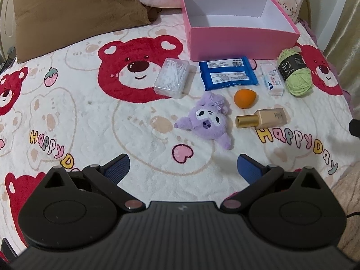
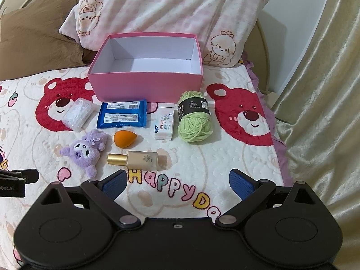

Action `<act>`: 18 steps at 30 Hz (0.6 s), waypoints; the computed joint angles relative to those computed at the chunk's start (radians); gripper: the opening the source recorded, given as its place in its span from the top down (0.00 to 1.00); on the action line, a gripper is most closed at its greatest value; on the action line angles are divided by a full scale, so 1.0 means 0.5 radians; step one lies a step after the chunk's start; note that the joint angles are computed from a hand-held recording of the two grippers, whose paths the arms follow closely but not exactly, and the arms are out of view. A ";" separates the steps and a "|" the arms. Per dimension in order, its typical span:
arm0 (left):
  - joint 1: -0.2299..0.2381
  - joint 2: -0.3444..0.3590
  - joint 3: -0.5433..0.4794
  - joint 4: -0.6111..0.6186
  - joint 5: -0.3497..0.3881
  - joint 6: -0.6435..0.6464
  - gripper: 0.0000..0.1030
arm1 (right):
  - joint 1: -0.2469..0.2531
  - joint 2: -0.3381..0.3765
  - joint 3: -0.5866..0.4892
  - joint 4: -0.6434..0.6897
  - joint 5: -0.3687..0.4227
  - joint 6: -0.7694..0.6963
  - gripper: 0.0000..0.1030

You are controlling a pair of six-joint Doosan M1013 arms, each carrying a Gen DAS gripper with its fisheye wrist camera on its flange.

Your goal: Organize objects

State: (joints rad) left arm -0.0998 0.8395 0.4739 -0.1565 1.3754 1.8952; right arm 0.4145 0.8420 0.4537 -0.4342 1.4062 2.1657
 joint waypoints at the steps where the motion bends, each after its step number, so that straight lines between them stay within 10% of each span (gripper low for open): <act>1: 0.001 0.002 -0.003 -0.001 0.003 0.003 0.00 | 0.000 0.001 -0.001 0.000 0.001 0.000 0.04; 18: 0.007 0.008 -0.015 -0.007 -0.003 -0.014 0.00 | -0.005 0.008 -0.013 0.010 0.004 0.019 0.04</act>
